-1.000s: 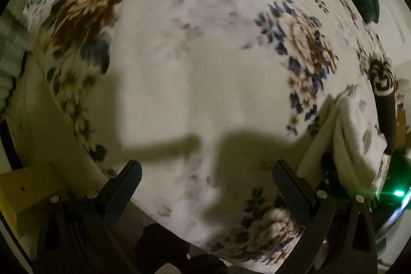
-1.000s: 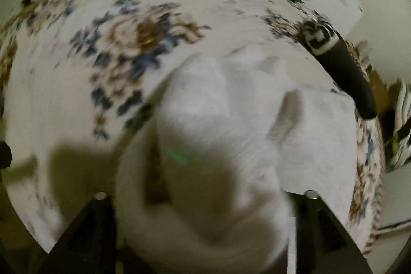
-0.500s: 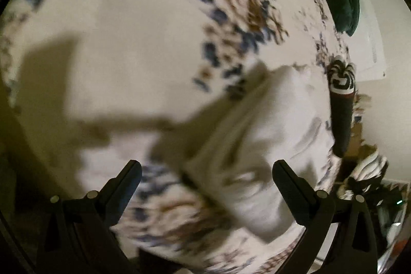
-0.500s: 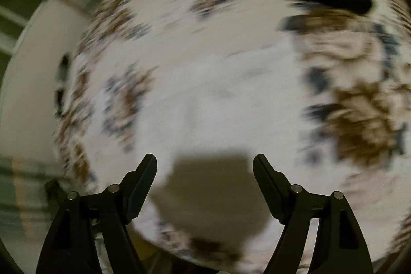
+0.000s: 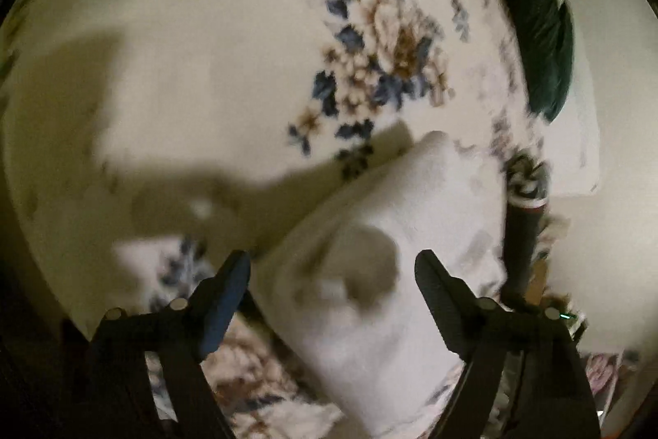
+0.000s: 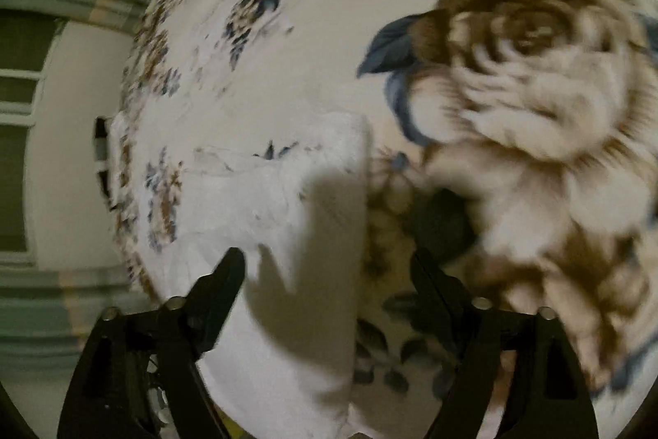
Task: Fold small clothes
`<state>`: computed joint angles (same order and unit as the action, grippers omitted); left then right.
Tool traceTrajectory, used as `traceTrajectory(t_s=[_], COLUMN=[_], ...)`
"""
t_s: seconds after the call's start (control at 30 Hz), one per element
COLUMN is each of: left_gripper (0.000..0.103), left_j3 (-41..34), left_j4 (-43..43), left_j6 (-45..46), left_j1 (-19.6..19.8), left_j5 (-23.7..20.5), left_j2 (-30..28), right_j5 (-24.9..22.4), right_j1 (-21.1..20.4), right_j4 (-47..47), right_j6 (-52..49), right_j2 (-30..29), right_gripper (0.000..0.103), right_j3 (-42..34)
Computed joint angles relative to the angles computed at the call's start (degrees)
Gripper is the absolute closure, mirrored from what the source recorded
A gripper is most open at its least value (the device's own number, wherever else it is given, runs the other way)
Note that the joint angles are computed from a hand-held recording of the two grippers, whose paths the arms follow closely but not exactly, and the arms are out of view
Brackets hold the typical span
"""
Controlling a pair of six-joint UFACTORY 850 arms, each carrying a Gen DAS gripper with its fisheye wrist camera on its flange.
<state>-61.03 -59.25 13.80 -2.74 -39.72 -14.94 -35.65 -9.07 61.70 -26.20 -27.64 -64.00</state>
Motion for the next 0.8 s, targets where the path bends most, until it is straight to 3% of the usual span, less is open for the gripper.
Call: traceTrajectory(t_s=[0.13,0.23,0.43,0.47,0.5,0.53,0.6,0.8], left_gripper=[0.021,0.021,0.020,0.030,0.047,0.050,0.058,0.059], left_j3=[9.9,11.7,10.3,10.4,10.3,10.0,8.7,-3.9], left_j4=[-14.8,-24.4,-33.7,-34.2,-34.0,-31.4,-26.1,-2.5], left_j6=[6.4,11.8,17.5,18.1,18.6,17.9,15.9,9.4], left_j1=[-1.2,-4.3,-7.8,-8.1,-8.4,-8.5,-8.2,-6.2], left_j5=[2.1,4.0,10.5,11.4,12.1,12.8,12.2,3.9], left_j2=[5.1,3.1,0.8,1.2,1.5,1.8,1.6,-5.0], right_j5=[-9.6,-14.5,-18.9,-18.3,-17.7,-16.7,-14.1,-10.6], right_j1=[-2.5,-3.2,-3.4,-3.2,-2.9,-2.4,-1.6,-2.0], right_j4=[8.2,10.9,15.6,16.0,16.4,15.5,14.3,25.9], right_j6=[-10.8,-15.3,-19.8,-20.6,-21.6,-21.9,-21.6,-23.9], right_j2=[-6.4,-9.8,-12.3,-12.2,-12.0,-11.8,-10.0,1.2], right_gripper=[0.012,0.012,0.013,0.017,0.043,0.075,0.077,0.081], right_j3=[-3.4,-5.2,-5.9,-5.7,-5.5,-5.5,-4.0,10.4])
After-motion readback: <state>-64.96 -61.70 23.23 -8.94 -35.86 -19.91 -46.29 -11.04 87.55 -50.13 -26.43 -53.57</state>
